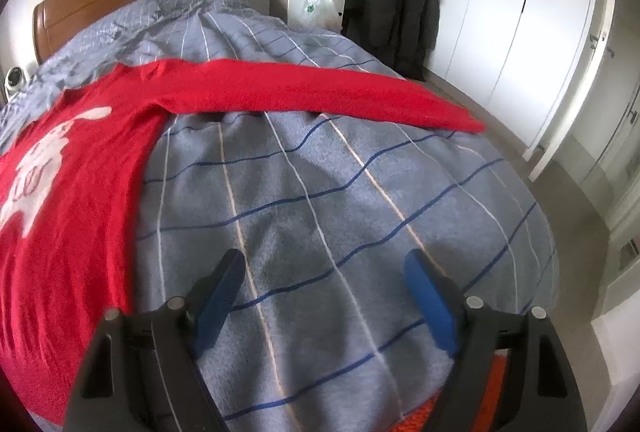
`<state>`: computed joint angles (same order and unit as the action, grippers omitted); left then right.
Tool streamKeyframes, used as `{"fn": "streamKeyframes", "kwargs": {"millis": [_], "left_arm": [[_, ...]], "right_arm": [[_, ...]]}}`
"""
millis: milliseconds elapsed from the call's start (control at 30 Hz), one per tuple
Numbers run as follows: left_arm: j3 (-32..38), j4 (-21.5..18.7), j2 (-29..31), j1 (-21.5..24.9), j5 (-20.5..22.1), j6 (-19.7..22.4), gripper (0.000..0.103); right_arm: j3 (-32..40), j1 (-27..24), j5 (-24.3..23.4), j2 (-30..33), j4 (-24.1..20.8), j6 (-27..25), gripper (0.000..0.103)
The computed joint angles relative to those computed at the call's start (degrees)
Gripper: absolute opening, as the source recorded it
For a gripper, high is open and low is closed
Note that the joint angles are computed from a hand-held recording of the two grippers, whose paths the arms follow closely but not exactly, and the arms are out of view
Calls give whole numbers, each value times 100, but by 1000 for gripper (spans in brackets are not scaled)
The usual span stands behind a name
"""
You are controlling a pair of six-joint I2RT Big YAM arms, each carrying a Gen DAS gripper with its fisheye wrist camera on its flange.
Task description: Fold small clothes
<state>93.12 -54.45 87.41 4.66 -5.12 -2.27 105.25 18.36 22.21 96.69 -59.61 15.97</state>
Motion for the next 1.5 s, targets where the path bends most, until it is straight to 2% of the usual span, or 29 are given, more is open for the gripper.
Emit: {"fn": "streamKeyframes", "kwargs": {"millis": [200,400,800,933,1500], "left_arm": [[-7,1,-6,-3,-2,-3,103],[-3,1,-2,1,-1,0,103],[-12,2,-10,-2,-3,-5,103],[-11,2,-10,-1,-4,-5,103],[-12,2,-11,-5,-6,-11,103]], "right_arm": [[-334,127,-197,-210,643,-594,81],[-755,162,-587,-493,1259,-983,81],[-1252,108,-1263,-854,1947,-1362,81],[-1305,120,-1376,-887,1957,-1356,81],[-1264,138,-1290,-809,1838,-1311,81]]}}
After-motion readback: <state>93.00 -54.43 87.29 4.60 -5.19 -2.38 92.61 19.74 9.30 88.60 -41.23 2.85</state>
